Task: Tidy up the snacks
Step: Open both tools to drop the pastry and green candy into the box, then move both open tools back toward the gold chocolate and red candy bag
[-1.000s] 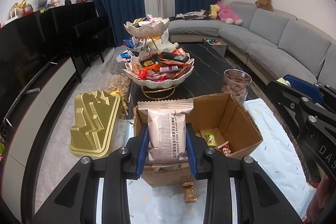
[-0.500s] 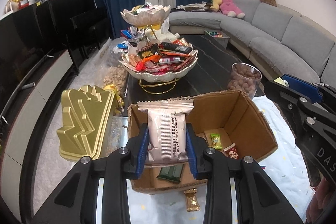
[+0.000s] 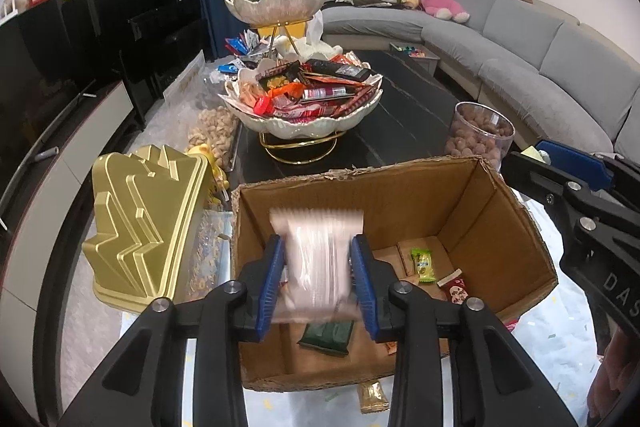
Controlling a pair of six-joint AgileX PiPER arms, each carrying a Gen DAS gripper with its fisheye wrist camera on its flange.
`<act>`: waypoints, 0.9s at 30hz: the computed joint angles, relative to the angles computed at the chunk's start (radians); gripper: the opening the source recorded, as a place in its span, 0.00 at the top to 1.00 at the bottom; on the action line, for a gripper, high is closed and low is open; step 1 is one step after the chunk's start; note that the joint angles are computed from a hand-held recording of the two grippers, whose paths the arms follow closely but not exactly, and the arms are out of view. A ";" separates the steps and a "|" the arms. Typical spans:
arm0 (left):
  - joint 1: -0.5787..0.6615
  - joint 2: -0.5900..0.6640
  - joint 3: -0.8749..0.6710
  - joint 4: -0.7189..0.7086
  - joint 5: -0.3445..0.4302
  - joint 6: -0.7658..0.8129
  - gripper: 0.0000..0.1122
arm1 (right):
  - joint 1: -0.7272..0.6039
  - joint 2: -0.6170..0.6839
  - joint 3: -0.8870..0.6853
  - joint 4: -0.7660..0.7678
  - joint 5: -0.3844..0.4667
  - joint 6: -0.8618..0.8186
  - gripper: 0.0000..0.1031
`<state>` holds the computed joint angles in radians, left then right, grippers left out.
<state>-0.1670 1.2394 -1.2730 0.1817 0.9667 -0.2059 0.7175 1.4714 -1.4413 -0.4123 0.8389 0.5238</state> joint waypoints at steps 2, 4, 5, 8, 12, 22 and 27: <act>-0.004 -0.007 0.003 0.018 -0.003 -0.003 0.52 | 0.003 -0.005 0.000 -0.017 0.002 0.012 0.50; -0.008 -0.015 0.006 0.036 -0.009 -0.012 0.47 | 0.011 -0.012 0.001 -0.038 0.006 0.029 0.42; -0.006 -0.017 0.003 0.036 -0.005 -0.012 0.46 | 0.015 -0.016 0.000 -0.047 0.011 0.038 0.38; 0.000 -0.029 -0.006 0.026 0.008 -0.008 0.40 | 0.024 -0.027 -0.009 -0.066 0.033 0.056 0.30; -0.025 -0.047 -0.018 0.058 0.033 -0.039 0.35 | 0.034 -0.045 -0.023 -0.076 0.061 0.072 0.26; -0.133 -0.121 -0.043 0.157 0.136 -0.143 0.33 | 0.090 -0.138 0.005 -0.139 0.126 0.138 0.25; -0.213 -0.150 -0.055 0.217 0.189 -0.209 0.33 | 0.126 -0.182 0.016 -0.178 0.167 0.159 0.25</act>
